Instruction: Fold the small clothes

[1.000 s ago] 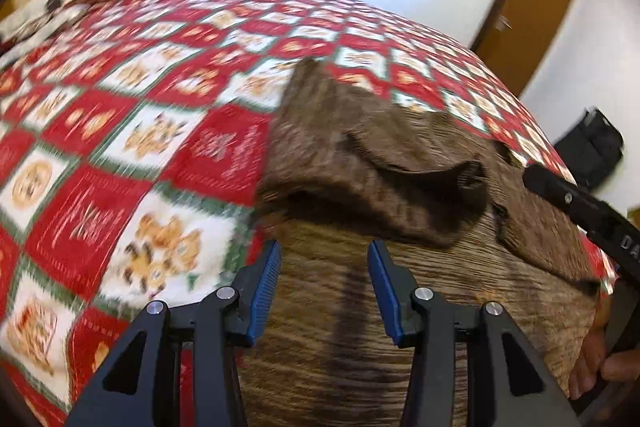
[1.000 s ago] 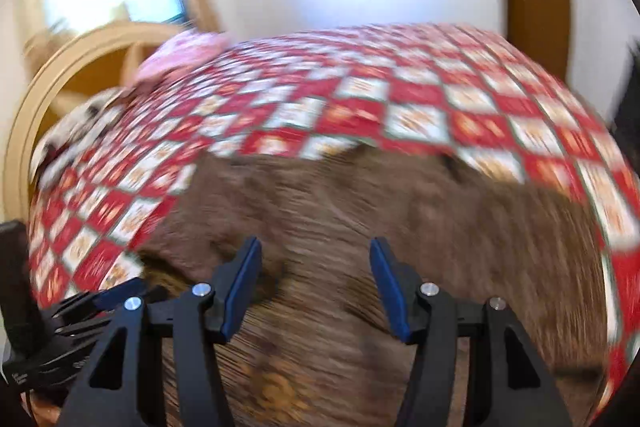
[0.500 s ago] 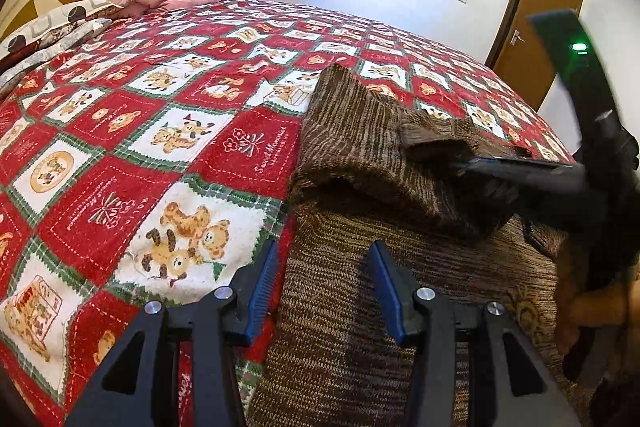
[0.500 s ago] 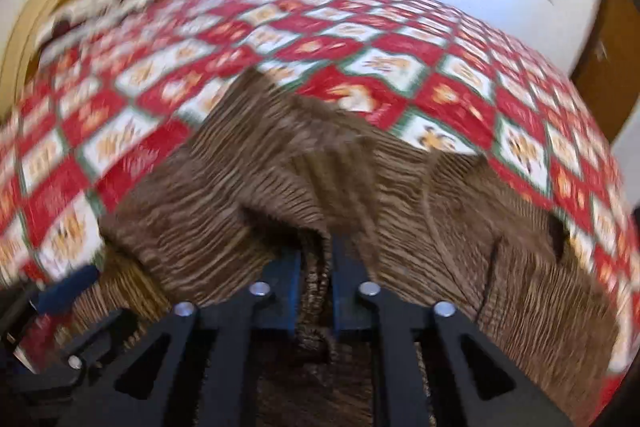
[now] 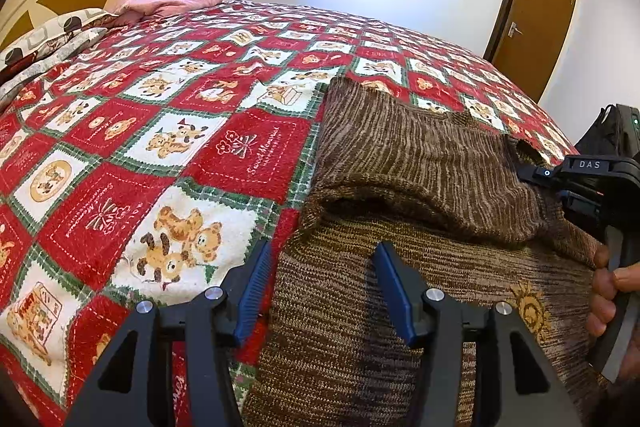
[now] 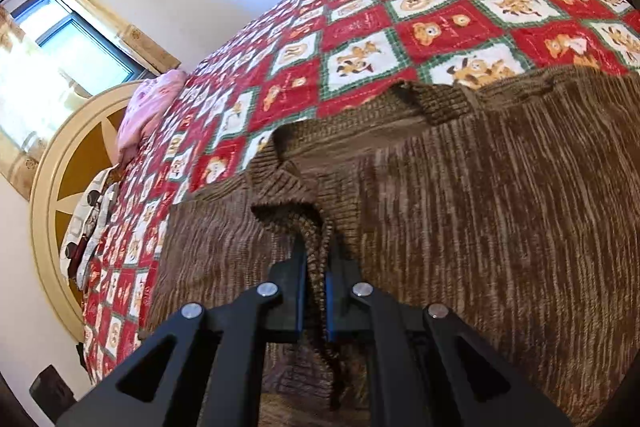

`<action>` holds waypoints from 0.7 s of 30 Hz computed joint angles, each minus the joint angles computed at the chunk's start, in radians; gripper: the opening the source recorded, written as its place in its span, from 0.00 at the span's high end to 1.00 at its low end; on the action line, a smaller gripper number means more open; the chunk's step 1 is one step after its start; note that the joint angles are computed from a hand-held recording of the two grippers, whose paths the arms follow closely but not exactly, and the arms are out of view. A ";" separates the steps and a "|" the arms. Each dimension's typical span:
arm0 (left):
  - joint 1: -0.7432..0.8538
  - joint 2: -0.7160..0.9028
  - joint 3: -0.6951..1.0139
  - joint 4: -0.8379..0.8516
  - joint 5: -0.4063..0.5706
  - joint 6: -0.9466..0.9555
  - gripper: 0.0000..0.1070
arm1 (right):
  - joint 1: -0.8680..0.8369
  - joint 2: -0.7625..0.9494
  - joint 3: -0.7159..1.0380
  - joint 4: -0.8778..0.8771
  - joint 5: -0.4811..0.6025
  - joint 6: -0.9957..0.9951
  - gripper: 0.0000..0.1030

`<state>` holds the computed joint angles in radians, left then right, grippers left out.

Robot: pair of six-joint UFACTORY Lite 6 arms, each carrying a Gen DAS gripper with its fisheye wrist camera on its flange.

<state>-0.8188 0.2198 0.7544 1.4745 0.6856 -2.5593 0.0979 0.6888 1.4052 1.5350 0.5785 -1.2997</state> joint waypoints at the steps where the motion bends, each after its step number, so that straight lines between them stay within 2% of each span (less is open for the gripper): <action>1: 0.000 0.004 0.006 -0.006 0.001 0.010 0.48 | 0.007 -0.010 -0.003 0.000 -0.019 -0.005 0.91; 3: 0.003 0.009 0.011 -0.011 0.000 0.024 0.47 | 0.024 -0.048 -0.032 0.037 -0.057 -0.055 0.91; 6: 0.001 0.008 0.012 -0.013 -0.001 0.029 0.46 | 0.027 -0.041 0.005 -0.040 -0.084 0.036 0.81; 9: 0.001 0.005 0.010 -0.009 -0.003 0.028 0.46 | 0.007 -0.014 0.057 -0.132 -0.154 0.136 0.68; 12: -0.003 0.018 0.022 -0.017 0.002 0.043 0.43 | -0.021 -0.121 -0.053 0.005 -0.266 0.003 0.68; 14: -0.006 0.033 0.040 -0.034 0.007 0.074 0.41 | -0.046 -0.190 -0.123 0.045 -0.193 -0.070 0.68; 16: -0.007 0.041 0.053 -0.051 0.008 0.102 0.40 | -0.031 -0.254 -0.179 -0.040 -0.135 -0.052 0.68; 19: -0.004 0.029 0.038 -0.035 -0.001 0.080 0.39 | 0.008 -0.344 -0.295 -0.059 -0.121 -0.134 0.68; 21: 0.001 0.022 0.037 -0.041 -0.010 0.093 0.39 | 0.053 -0.344 -0.331 -0.091 -0.162 -0.123 0.68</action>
